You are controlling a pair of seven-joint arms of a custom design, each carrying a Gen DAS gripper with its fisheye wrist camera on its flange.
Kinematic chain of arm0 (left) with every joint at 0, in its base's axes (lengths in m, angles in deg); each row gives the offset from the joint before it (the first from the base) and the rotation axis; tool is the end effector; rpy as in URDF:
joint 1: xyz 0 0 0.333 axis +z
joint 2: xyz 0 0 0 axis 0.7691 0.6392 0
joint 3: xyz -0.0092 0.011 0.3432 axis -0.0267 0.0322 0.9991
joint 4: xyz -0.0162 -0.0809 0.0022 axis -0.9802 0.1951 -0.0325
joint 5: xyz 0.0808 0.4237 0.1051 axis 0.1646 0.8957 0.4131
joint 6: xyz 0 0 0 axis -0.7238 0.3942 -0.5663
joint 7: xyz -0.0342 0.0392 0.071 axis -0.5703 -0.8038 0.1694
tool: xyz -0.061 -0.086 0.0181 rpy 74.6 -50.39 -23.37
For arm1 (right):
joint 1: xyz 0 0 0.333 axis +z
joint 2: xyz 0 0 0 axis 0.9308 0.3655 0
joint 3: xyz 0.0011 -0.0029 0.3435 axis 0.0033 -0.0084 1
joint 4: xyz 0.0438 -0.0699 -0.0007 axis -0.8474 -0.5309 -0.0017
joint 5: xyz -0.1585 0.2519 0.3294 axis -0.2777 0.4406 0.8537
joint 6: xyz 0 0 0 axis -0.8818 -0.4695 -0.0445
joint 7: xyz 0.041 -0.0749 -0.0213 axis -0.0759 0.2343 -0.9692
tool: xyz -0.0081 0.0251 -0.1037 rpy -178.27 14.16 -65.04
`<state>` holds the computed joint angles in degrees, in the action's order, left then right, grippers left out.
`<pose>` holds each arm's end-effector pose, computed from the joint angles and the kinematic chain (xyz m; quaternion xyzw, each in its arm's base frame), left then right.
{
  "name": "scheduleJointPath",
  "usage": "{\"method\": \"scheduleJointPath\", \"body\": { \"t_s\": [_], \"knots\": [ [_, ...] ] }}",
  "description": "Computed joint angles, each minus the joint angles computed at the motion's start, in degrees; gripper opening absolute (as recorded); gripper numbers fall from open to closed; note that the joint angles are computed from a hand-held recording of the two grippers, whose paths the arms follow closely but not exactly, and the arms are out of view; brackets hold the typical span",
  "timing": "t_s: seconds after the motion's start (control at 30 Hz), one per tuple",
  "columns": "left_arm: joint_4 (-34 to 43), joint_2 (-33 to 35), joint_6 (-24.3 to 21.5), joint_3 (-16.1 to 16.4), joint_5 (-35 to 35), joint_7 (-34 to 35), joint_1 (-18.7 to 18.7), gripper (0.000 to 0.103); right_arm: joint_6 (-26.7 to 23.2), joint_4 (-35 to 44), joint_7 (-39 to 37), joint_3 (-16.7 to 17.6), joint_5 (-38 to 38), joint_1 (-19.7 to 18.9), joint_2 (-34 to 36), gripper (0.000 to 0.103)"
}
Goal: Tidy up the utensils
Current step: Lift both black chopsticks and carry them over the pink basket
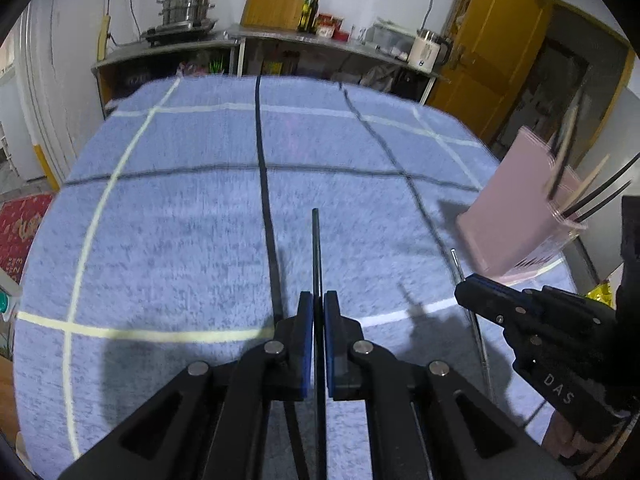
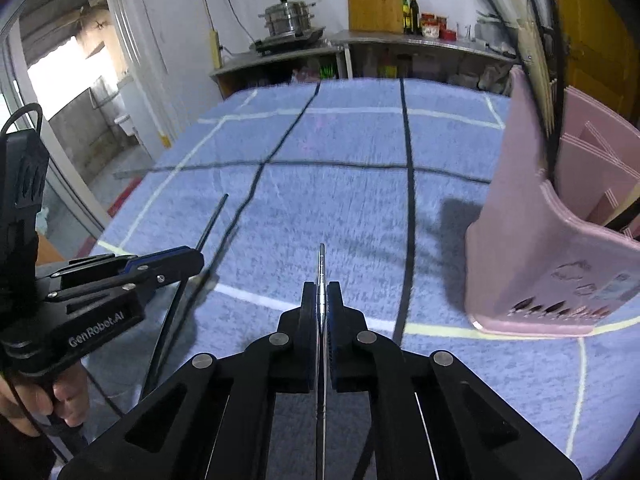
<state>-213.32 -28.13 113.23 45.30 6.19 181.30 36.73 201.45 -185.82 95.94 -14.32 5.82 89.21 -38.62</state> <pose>0.4310 -0.1341 0.4954 -0.5807 0.7385 -0.3262 0.1046 0.4005 0.1199 0.5133 -0.7005 0.6249 -0.1573 0.3068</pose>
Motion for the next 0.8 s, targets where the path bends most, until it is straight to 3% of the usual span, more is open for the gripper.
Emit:
{"method": "scheduleJointPath", "body": {
  "t_s": [0.37,0.8],
  "knots": [
    [0.5,-8.5,-0.8,2.0,-2.0,2.5,-2.3,0.005,-0.1,-1.3,1.0,0.2,-1.7,-1.7,-10.0,0.005],
    [0.8,-12.5,-1.2,1.3,-2.3,3.1,-4.2,0.005,-1.5,-3.5,2.2,-0.4,-3.2,-2.4,-17.3,0.004]
  ]
}}
